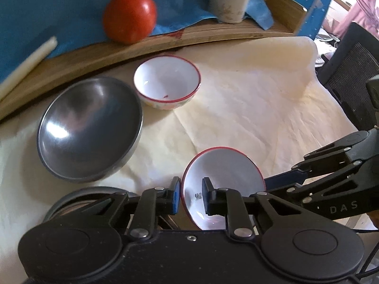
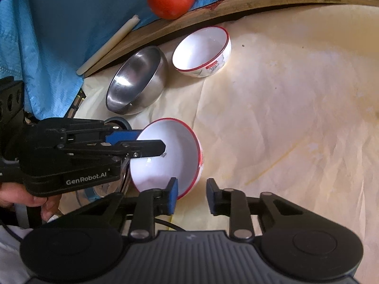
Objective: Organize plates and bowls
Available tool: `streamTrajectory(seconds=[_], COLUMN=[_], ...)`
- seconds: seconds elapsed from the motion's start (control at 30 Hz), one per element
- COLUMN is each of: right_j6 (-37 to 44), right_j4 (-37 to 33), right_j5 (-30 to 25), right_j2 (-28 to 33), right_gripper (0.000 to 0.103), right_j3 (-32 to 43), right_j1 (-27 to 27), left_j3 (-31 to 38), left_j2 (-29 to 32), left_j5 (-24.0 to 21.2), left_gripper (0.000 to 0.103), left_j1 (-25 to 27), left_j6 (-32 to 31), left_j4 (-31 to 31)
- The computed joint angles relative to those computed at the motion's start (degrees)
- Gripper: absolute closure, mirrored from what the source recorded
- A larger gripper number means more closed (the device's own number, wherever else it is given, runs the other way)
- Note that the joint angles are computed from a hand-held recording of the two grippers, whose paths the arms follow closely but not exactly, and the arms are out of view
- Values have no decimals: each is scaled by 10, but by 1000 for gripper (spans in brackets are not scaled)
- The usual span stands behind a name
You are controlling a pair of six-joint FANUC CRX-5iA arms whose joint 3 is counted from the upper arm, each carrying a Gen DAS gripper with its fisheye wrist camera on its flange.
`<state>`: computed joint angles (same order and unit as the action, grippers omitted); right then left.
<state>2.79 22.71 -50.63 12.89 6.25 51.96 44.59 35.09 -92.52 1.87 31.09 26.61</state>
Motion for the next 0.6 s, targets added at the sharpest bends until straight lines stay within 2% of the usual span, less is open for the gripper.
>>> streamTrajectory(seconds=[0.37,0.43,0.6], right_j6=[-18,-18,-35], right_j4=[9,2,8], right_j5=[14,1,0], right_j2=[-1,4,4], right_gripper=[84,88,91], right_j3=[-8,0,-3], right_j1=[1,1,2], left_j3=[-12,7,-12], left_j2=[-5,8,-2], left_j5=[5,-22,-11], left_gripper=[82,85,88], left_j1=[4,4,7], left_j6=[-4,10,9], left_j4=[1,-1,7])
